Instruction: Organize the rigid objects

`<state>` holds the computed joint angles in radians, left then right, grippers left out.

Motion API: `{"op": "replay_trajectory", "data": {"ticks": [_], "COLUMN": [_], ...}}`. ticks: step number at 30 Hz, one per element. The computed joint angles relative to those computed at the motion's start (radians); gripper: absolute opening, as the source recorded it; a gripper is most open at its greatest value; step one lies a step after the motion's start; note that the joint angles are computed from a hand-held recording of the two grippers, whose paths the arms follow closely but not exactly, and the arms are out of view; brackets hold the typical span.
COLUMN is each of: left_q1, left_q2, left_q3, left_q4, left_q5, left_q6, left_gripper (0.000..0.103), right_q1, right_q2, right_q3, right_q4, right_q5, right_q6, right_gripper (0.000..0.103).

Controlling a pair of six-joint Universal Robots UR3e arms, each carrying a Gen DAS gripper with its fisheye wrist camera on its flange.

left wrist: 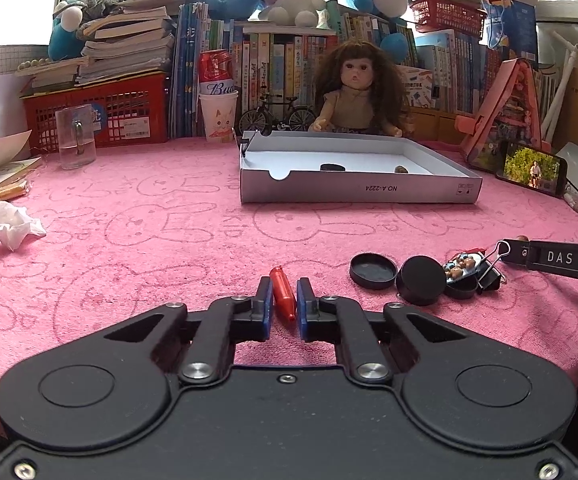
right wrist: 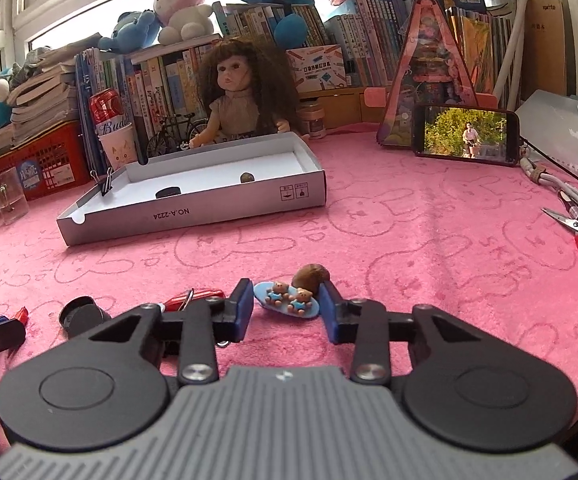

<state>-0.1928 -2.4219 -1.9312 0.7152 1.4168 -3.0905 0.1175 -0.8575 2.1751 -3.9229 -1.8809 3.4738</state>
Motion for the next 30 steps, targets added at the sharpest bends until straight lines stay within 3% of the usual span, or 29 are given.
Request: {"op": "replay_trajectory", "data": {"ticks": [16,23,30], "left_q1": [-0.017,-0.021,0.023], "left_q2": [-0.001,-0.008,0.058], "left_q3": [0.027,0.027,-0.111], "left_q4": [0.006,0.005,0.039], "left_q5": [0.0,0.061,-0.02], "left_q6": [-0.002,0.02,0.094], "left_gripper": [0.01,0.02,0.035], "right_q1": [-0.002,-0.007,-0.008], "right_q2": [0.004,0.008,0.014], "right_q3": [0.013,0.024,0.023], "right_q4": [-0.081,-0.086,-0.088], "right_q5": [0.016,0.02,0.017], "right_q6": [-0.067,-0.071,-0.066], "right_gripper": [0.04,0.041,0.041]}}
